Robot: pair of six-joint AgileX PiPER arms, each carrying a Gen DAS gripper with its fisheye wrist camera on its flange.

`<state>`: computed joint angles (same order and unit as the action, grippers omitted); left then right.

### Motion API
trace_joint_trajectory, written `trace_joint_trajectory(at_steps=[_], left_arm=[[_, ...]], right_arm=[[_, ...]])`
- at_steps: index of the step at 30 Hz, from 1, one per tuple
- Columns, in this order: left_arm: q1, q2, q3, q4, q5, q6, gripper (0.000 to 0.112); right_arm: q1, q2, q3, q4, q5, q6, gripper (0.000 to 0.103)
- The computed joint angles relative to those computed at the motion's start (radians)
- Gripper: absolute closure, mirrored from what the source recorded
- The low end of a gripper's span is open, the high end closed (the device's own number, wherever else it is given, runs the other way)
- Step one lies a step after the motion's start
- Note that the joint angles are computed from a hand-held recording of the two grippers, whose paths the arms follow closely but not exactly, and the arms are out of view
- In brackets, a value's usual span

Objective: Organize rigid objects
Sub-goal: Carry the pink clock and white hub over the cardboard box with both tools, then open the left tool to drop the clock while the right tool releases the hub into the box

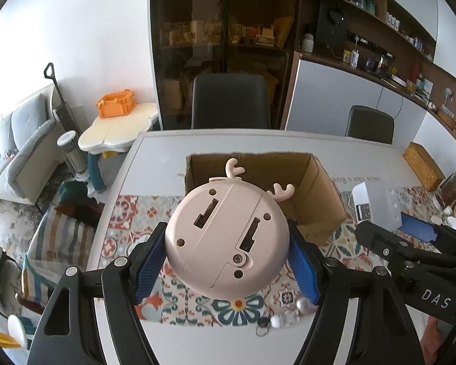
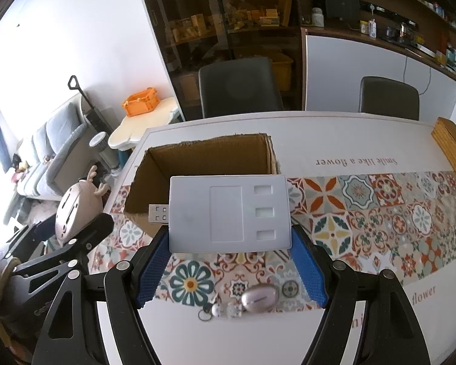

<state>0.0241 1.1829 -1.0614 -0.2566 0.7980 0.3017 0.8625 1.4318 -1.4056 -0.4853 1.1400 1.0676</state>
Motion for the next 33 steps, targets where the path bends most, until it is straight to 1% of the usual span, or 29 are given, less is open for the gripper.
trace_joint_trajectory(at_steps=[4,10,14,19,23,26,32,33], left_arm=[[-0.014,0.041,-0.047,0.021,-0.019,-0.020,0.038],[-0.011,0.105,-0.114,0.006,-0.018,-0.014,0.038],[-0.027,0.163,-0.161,0.036,-0.023,-0.037,0.038],[-0.050,0.253,-0.222,0.065,-0.004,-0.056,0.038],[-0.054,0.324,-0.265,0.057,0.018,-0.046,0.038],[-0.076,0.360,-0.283,0.108,0.015,-0.075,0.038],[-0.088,0.431,-0.328,0.130,0.043,-0.080,0.038],[-0.090,0.435,-0.327,0.136,0.036,-0.084,0.038]], right_arm=[[-0.060,0.027,-0.029,0.042,-0.035,-0.062,0.027],[-0.133,0.078,-0.092,0.102,-0.055,-0.149,0.027],[-0.184,0.122,-0.142,0.146,-0.060,-0.208,0.027],[-0.244,0.199,-0.221,0.214,-0.042,-0.289,0.027],[-0.281,0.259,-0.266,0.249,-0.025,-0.335,0.027],[-0.307,0.302,-0.302,0.278,-0.011,-0.363,0.027],[-0.334,0.366,-0.353,0.296,0.019,-0.395,0.027],[-0.338,0.372,-0.360,0.301,0.024,-0.399,0.027]])
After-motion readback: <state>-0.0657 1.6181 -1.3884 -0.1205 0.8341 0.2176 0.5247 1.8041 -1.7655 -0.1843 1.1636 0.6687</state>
